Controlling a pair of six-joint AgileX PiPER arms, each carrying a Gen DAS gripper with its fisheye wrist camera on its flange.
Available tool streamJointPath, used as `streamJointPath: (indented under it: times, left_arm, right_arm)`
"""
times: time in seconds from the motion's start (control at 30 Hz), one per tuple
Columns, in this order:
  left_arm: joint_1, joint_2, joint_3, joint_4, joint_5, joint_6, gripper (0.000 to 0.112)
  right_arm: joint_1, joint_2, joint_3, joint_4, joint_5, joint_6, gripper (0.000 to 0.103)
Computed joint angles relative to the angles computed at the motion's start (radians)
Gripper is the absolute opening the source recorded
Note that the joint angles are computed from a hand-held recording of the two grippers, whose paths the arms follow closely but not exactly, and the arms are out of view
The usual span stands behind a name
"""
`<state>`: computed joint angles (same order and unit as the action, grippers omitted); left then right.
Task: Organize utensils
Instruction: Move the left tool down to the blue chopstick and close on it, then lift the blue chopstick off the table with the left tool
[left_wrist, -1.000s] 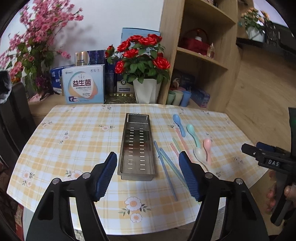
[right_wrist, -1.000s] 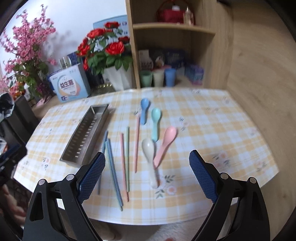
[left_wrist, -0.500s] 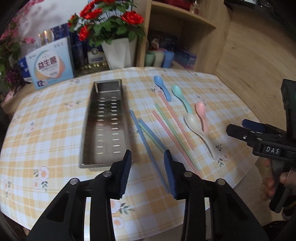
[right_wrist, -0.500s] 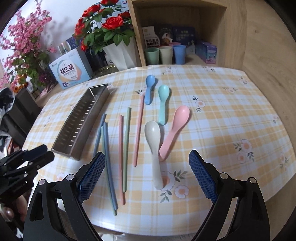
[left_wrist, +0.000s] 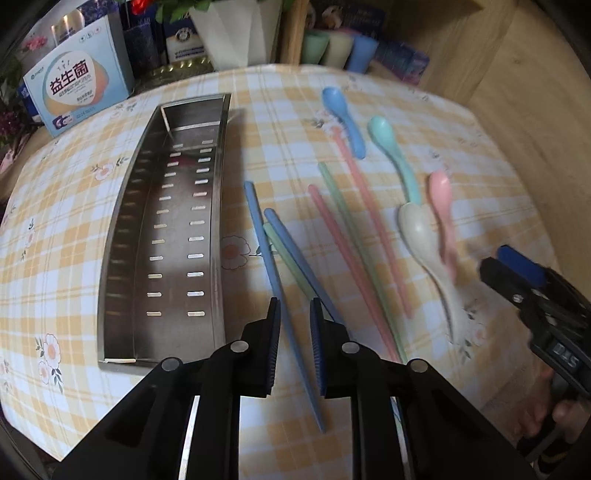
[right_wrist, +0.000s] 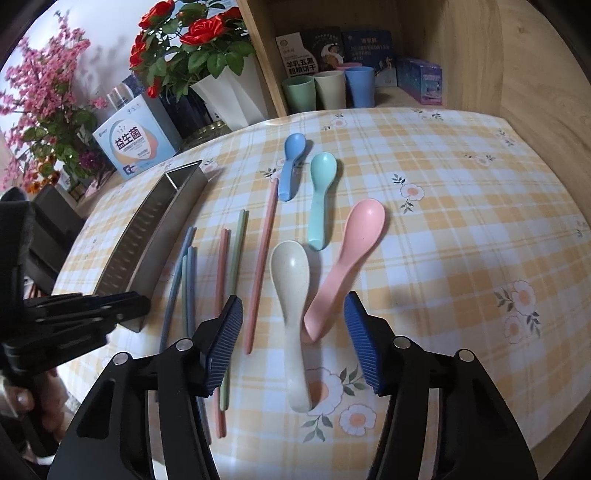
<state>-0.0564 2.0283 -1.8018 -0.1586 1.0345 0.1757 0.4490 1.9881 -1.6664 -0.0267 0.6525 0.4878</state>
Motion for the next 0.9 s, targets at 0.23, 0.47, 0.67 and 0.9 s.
streamJointPath:
  times: [0.23,0.47,0.67,0.9]
  left_arm:
    - [-0.026,0.092,-0.1,0.099,0.048,-0.076,0.015]
    - [-0.048,0.122,-0.113,0.148,0.059,-0.096,0.01]
    - [-0.041,0.087,-0.055,0.12,0.077,-0.093,0.007]
    - [-0.041,0.041,0.006,0.083,0.138,-0.085,0.008]
  right_arm:
    - [-0.043,0.01,0.02,0.131,-0.042,-0.101,0.055]
    - [-0.063,0.018,0.02,0.19,-0.064,-0.152,0.055]
    - [-0.076,0.001,0.05,0.22,-0.075,-0.157,0.055]
    - [-0.077,-0.024,0.091,0.193,-0.071,-0.13,0.055]
